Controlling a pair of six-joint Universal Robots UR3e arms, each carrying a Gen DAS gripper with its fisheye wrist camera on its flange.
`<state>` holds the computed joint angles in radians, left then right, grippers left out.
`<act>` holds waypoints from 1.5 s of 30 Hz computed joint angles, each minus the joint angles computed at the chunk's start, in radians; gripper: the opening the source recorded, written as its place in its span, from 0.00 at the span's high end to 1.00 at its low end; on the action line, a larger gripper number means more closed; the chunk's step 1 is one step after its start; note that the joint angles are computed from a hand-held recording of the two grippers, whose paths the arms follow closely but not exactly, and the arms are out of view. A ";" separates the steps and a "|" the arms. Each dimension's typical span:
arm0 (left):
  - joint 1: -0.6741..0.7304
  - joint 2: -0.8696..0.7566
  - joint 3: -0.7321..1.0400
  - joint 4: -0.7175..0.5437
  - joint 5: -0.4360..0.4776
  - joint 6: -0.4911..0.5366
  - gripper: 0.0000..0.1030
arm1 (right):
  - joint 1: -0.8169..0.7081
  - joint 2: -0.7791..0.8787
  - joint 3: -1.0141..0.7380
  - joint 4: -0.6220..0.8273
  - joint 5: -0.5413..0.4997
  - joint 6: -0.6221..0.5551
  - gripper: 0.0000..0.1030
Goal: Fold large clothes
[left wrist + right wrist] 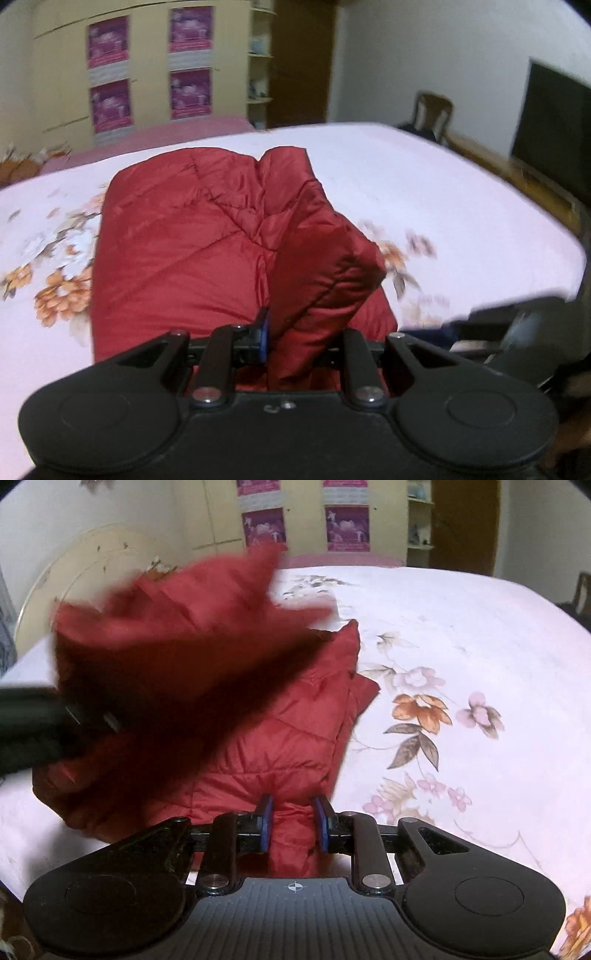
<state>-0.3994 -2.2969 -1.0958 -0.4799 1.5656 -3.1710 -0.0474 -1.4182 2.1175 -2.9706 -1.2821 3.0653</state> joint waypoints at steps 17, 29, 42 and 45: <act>0.104 0.229 -0.134 -0.027 -0.233 -0.070 0.23 | -0.313 -0.368 0.119 0.195 0.278 -0.112 0.20; 0.181 0.135 -0.172 0.040 -0.028 -0.209 0.41 | -0.151 -0.130 -0.099 0.174 0.333 -0.100 0.20; 0.136 0.110 -0.218 0.121 -0.017 -0.170 0.47 | -0.171 -0.113 -0.078 0.300 0.370 -0.243 0.88; 0.116 0.077 -0.196 0.114 -0.011 -0.133 0.47 | -0.176 -0.078 -0.065 0.338 0.332 -0.264 0.88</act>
<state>-0.2835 -2.2197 -1.2916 -0.3656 1.5541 -3.3036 -0.2230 -1.4960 2.0529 -2.6327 -0.9501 2.8009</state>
